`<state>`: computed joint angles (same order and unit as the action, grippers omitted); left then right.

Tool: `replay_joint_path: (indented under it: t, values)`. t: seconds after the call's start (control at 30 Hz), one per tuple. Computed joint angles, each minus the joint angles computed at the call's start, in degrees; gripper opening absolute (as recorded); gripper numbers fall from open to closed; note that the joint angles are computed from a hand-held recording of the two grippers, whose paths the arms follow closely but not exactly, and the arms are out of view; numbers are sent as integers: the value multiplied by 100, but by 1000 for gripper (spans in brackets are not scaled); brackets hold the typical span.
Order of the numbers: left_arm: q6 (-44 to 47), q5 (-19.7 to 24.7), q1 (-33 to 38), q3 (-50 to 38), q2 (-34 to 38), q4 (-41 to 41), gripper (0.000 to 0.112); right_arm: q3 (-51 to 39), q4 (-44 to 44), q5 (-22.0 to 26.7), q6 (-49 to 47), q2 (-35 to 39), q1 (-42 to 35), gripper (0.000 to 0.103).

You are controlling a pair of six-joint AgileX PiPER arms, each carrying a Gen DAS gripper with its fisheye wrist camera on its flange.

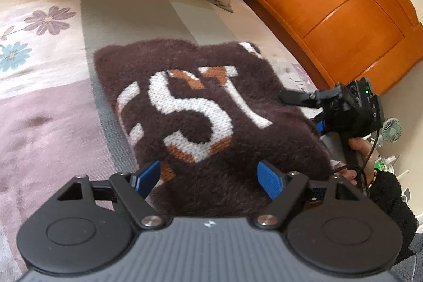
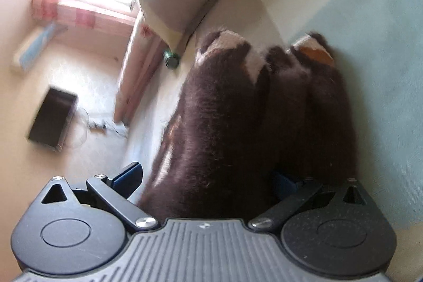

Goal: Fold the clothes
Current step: 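Close the right gripper on the sweater's opposite side edge and lift it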

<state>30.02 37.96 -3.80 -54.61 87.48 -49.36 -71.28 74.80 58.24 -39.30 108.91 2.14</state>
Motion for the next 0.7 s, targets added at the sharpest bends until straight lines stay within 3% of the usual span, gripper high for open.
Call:
replay_joint_path:
  t: [0.17, 0.4, 0.53, 0.7]
  values:
    - [206, 28, 158, 242, -131, -244, 80, 146, 243, 195, -165, 338, -247, 63]
    - [334, 56, 296, 343, -241, -360, 81, 194, -270, -576, -2, -356, 194, 40]
    - [365, 70, 311, 321, -377, -329, 81, -251, -640, -855, 194, -577, 330, 37]
    - [473, 112, 387, 455, -545, -353, 81, -519, -871, -541, 500, -168, 114, 37]
